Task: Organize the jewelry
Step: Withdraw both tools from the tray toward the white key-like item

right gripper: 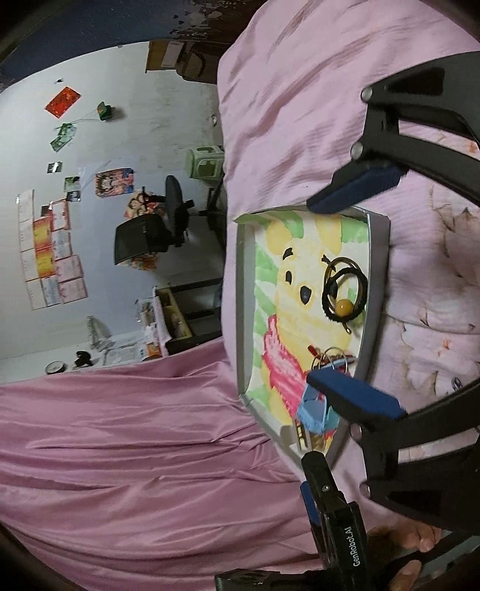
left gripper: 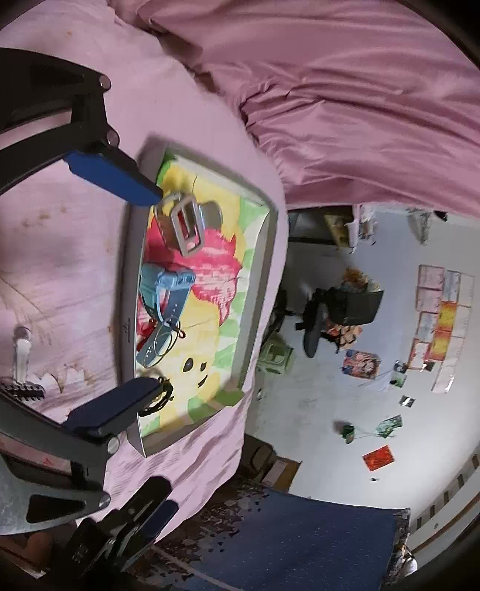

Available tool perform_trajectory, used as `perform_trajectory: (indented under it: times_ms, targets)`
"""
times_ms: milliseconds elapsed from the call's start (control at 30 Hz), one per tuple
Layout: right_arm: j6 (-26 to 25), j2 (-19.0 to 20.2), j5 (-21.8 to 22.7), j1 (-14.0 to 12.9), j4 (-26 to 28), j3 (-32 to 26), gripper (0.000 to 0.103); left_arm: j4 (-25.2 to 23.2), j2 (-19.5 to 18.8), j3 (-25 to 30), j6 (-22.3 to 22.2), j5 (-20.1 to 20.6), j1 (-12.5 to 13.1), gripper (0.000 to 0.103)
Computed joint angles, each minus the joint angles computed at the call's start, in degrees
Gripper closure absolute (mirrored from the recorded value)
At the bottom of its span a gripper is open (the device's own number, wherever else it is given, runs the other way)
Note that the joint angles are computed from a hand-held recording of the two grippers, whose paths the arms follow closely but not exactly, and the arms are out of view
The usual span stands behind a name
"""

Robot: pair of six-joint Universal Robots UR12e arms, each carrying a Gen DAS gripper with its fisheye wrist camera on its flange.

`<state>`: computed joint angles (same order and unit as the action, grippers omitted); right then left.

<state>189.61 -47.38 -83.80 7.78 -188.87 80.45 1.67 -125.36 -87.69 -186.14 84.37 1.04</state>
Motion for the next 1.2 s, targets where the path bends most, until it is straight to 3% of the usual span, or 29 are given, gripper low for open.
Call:
perform_trajectory:
  times_ms: [167, 367, 633, 900, 1200]
  targets:
    - [-0.8, -1.4, 0.6, 0.1, -3.5, 2.9, 0.002, 5.0, 1.4, -3.5, -0.2, -0.5, 0.4, 0.002]
    - [-1.9, -3.2, 2.2, 0.1, -7.2, 6.7, 0.001, 9.3, 3.0, -7.1, 0.5, -1.1, 0.6, 0.001]
    - [-3.9, -5.1, 2.3, 0.2, -9.4, 10.4, 0.001, 10.7, 4.6, -10.4, 3.3, -0.5, 0.4, 0.001]
    - [-5.9, -6.8, 0.8, 0.3, -6.0, 12.4, 0.001, 6.6, 5.8, -12.0, 5.9, -0.9, 0.5, 0.001]
    - [-8.6, -8.1, 0.4, 0.2, 3.4, 12.7, 0.001, -4.1, 6.0, -10.6, 10.0, -3.9, 0.7, 0.001]
